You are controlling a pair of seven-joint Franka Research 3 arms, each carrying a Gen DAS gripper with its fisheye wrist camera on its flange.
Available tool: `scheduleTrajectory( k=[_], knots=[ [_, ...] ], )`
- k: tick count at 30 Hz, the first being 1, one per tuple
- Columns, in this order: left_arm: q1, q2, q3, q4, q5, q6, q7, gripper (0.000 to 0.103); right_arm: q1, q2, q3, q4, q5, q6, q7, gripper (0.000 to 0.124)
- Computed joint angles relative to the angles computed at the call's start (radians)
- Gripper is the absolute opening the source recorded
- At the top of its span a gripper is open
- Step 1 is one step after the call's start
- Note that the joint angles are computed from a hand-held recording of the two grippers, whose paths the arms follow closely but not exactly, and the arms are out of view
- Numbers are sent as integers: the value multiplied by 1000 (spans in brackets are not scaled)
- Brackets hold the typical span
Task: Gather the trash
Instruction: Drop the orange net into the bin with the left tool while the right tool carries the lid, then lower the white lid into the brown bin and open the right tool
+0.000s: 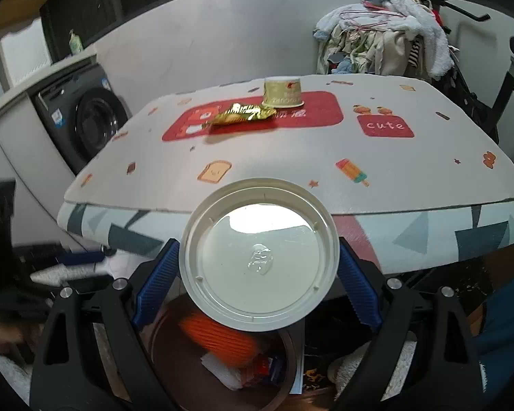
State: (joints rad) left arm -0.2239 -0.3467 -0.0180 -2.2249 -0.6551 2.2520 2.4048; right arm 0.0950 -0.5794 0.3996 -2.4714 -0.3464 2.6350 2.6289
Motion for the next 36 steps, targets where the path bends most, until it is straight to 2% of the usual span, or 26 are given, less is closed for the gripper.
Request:
scheduleTrajectory(
  k=[9,15,20,29,36],
  knots=[
    [17,-16,6,-8,13,93,-36,85,47,58,1,12,3,-12,-20,87],
    [9,-34,12,-36,49,186,-40,89,73,89,-7,20,-10,-13,-29,87],
    [-24,-54,43,-74,28,264,1,91,98,118,-19,27,-12,-18,-44,88],
    [-45,-69,58,-113,15,337,-18,92,142,169,-43,41,-10,-33,-69,88],
    [-53,-59,55,-116,62,342,-47,92,183,229,-61,78,-17,-62,-112,89]
  ],
)
